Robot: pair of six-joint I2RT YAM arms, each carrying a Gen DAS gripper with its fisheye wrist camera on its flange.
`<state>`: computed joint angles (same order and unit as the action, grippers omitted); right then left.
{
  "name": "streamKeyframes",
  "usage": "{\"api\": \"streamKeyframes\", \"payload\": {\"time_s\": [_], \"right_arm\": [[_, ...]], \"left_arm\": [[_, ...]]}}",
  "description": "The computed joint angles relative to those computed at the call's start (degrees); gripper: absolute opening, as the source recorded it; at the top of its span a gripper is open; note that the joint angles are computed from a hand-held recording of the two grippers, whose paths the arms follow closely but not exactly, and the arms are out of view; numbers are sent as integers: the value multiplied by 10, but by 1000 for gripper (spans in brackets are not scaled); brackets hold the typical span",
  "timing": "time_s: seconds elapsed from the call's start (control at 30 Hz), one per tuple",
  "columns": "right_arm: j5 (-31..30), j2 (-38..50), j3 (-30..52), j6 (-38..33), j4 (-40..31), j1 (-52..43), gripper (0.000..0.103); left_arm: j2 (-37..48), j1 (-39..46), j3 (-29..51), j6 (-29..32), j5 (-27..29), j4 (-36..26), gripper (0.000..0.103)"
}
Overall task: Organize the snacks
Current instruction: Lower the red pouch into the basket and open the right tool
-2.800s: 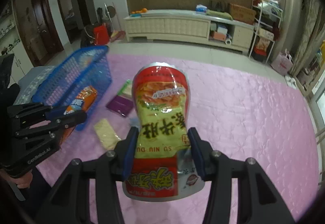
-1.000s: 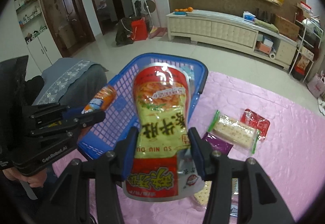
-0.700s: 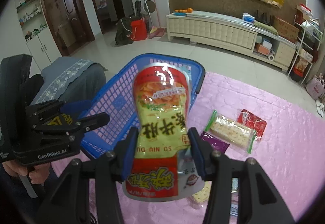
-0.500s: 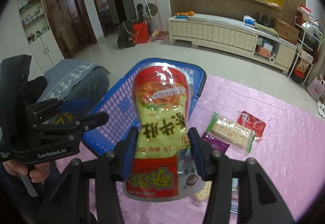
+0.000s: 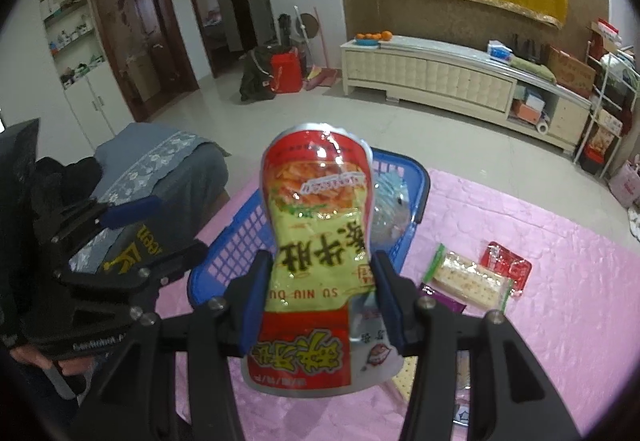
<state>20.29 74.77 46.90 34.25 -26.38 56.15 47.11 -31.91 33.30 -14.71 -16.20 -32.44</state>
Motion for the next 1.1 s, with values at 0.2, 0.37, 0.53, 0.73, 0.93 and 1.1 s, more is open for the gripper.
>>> {"api": "streamKeyframes", "payload": {"time_s": [0.2,0.37,0.53,0.73,0.93,1.1], "right_arm": [[-11,85,70,23,-5,-40,55],[-55,153,116,36,7,-73,55],[-74,219,160,43,6,-88,55],[-95,264,181,50,9,-105,55],[-88,297,208,14,13,-110,85],[-65,257,170,18,27,-106,103]], "left_arm": [[48,96,23,69,62,28,69],[118,167,52,120,112,57,69],[176,207,71,146,133,81,69],[203,238,69,157,157,108,69],[206,243,61,150,167,117,69],[189,233,54,147,161,112,69]]}}
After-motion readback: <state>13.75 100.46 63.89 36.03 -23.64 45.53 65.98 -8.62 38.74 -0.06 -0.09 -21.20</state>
